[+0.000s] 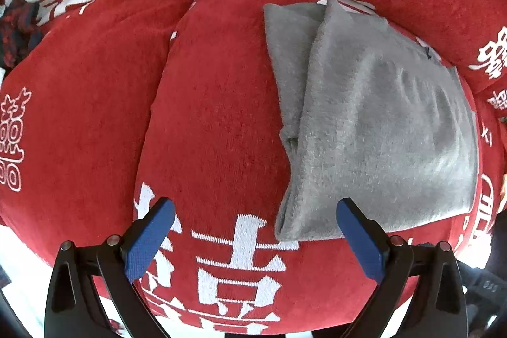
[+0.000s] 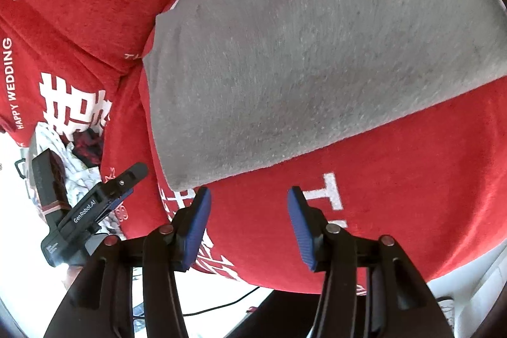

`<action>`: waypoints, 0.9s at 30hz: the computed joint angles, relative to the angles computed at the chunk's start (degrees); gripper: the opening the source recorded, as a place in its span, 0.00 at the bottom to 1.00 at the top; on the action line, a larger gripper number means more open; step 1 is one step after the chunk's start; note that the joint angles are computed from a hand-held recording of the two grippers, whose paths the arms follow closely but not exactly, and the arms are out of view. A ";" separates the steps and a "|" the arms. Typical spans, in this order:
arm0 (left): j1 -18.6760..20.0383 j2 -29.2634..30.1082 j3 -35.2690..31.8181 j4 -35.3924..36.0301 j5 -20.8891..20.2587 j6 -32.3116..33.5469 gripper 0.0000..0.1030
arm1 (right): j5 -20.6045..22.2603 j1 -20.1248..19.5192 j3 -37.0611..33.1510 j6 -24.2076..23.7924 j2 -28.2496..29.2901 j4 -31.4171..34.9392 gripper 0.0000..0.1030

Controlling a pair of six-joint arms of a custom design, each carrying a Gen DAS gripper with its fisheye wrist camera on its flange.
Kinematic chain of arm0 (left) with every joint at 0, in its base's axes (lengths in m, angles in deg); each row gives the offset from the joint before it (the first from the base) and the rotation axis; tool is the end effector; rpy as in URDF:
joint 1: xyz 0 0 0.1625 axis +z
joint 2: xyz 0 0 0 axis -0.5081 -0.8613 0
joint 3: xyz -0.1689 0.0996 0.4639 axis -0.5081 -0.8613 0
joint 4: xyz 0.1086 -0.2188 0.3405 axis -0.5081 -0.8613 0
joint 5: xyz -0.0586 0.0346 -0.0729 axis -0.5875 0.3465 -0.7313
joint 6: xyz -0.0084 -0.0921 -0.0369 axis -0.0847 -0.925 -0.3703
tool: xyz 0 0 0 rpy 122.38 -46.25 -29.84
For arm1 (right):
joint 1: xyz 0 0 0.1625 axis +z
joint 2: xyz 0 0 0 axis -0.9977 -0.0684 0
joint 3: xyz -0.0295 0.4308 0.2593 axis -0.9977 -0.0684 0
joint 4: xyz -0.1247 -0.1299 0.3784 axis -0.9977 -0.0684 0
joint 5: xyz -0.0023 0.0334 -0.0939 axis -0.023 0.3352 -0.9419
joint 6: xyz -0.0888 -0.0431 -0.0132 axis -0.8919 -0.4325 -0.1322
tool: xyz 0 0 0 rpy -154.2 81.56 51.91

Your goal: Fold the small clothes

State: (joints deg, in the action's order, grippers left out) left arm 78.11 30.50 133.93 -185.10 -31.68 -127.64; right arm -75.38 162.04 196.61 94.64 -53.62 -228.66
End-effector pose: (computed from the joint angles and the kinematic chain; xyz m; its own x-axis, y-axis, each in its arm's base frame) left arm -0.3710 -0.6668 0.0648 -0.7976 0.1745 -0.5774 0.1379 0.9846 0.1071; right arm -0.0049 -0.5080 0.3660 -0.8210 0.5688 0.0490 0.5319 0.7932 -0.2964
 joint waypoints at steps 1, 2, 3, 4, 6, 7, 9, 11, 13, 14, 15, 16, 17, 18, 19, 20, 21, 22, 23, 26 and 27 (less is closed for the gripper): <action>0.08 -0.16 0.26 -0.43 -0.19 -0.29 0.99 | 1.08 -0.43 0.44 0.01 0.15 -0.81 0.53; 0.34 -0.17 0.25 -0.66 -0.26 -0.56 0.99 | 2.45 -0.92 1.08 0.04 0.24 -1.89 0.53; 0.65 -0.07 0.04 -0.56 -0.18 -0.86 0.99 | 4.01 -1.45 1.59 0.11 0.44 -2.88 0.53; 0.83 0.04 -0.13 -0.34 -0.13 -1.06 0.99 | 6.16 -2.21 2.42 0.35 0.70 -4.40 0.54; 1.59 0.48 -0.90 0.09 -0.52 -1.23 0.99 | 9.34 -3.28 4.04 0.48 1.14 -7.60 0.54; 1.92 0.60 -1.07 -0.32 -0.87 -1.13 0.99 | 10.93 -3.79 4.82 0.57 1.46 -9.20 0.54; 2.52 0.76 -1.26 -1.43 -1.75 -1.03 0.99 | 13.35 -4.67 6.17 0.85 2.44 -12.48 0.54; 3.07 0.97 -1.35 -2.89 -2.66 -0.90 0.99 | 14.76 -5.31 7.04 1.25 3.33 -14.95 0.54; 3.46 1.41 -1.80 -3.32 -2.97 -0.58 0.99 | 16.83 -5.97 8.11 1.79 4.43 -18.55 0.54; 3.69 1.67 -2.07 -3.55 -3.46 -0.02 0.99 | 17.94 -6.33 8.82 1.96 4.88 -20.94 0.54; 3.88 1.80 -2.18 -4.04 -3.99 0.53 0.99 | 18.61 -6.41 9.26 2.07 5.53 -23.28 0.54; 4.13 1.86 -2.06 -5.11 -4.82 1.22 0.99 | 19.36 -6.42 9.49 2.00 6.29 -25.43 0.54; 4.40 1.81 -1.74 -6.55 -5.90 1.82 0.99 | 19.64 -6.35 9.37 1.95 6.82 -26.33 0.54; 4.78 1.78 -1.49 -8.16 -7.35 2.40 0.99 | 19.94 -6.26 9.15 2.00 7.57 -27.42 0.54; 5.01 1.76 -1.35 -9.05 -8.21 2.64 0.99 | 20.51 -6.22 9.02 2.29 8.43 -28.90 0.54; 5.38 1.76 -1.20 -10.43 -9.58 2.95 0.99 | 20.93 -6.26 8.82 2.61 8.99 -29.81 0.54; 5.66 1.82 -1.22 -11.36 -10.65 3.20 0.99 | 21.39 -6.27 8.76 3.12 9.60 -31.02 0.54; 6.07 1.89 -1.25 -12.41 -12.09 3.55 0.99 | 22.07 -6.29 8.65 3.95 10.47 -32.58 0.54; 6.37 2.01 -1.38 -12.98 -13.13 3.75 0.99 | 22.44 -6.23 8.68 4.64 10.98 -33.64 0.54; 7.43 2.57 -1.94 -14.11 -17.19 4.30 0.99 | 25.47 -6.78 8.10 6.28 12.23 -34.52 0.51; 7.92 2.90 -2.37 -14.04 -18.85 4.30 0.99 | 26.54 -7.01 7.82 6.51 12.37 -33.97 0.33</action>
